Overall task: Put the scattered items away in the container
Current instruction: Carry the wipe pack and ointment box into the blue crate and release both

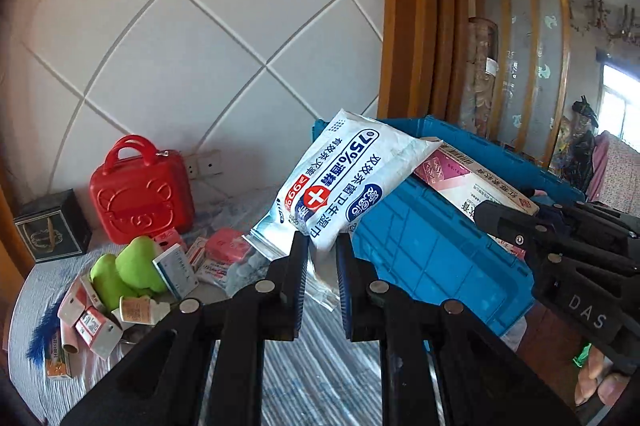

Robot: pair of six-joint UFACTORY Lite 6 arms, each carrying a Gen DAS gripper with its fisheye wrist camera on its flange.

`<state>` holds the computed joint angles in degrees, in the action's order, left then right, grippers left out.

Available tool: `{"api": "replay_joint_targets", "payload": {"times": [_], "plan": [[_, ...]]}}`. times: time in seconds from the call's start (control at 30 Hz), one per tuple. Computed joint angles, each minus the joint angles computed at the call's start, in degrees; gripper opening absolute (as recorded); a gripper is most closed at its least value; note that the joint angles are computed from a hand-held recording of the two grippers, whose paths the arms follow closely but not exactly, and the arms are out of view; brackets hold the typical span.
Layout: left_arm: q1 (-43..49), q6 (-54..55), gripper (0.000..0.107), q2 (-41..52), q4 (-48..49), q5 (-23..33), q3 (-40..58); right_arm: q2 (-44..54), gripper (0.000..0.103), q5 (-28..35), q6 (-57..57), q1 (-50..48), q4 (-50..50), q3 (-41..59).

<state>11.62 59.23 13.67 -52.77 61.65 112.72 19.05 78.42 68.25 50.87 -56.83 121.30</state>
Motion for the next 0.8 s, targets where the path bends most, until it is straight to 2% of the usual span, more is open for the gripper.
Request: {"api": "replay_joint_targets", "payload": {"times": [0.17,0.23,0.3,0.37,0.47,0.6,0.67,0.8], "plan": [[-20.5,-17.9,0.014,-6.3,12.3,-12.8,-2.9,-24.4,0.018,-4.6,-2.4,-8.1,-0.4,-24.8],[-29.6,-29.6,0.014,-4.8,22.0,-16.0,0.3,-32.3,0.018,-8.9,-8.3,-15.8,3.2,-30.6],[-38.2,-41.3,0.014,-1.7,32.6,-17.9,4.8,-38.1,0.018,-16.2,-19.8,-27.7,11.6,-34.3],[-45.7,-52.7,0.014,2.2,43.3,-17.3,9.8,-41.7,0.018,-21.4,-30.5,-39.7,20.6,-37.1],[-53.7,-63.0,0.014,9.8,54.4,-13.1,18.4,-44.2,0.018,-28.7,-48.4,-57.7,37.5,-41.1],[-59.1,-69.4,0.014,16.1,61.7,-9.3,22.8,-45.7,0.018,-33.0,-72.4,-76.6,61.2,-46.2],[-60.1,-71.3,0.014,16.6,63.7,-9.1,21.8,-45.3,0.018,-33.4,-82.0,-82.8,69.9,-48.1],[-62.0,-75.0,0.014,15.0,68.0,-10.0,17.5,-44.7,0.018,-33.0,-89.8,-87.8,77.1,-50.3]]}}
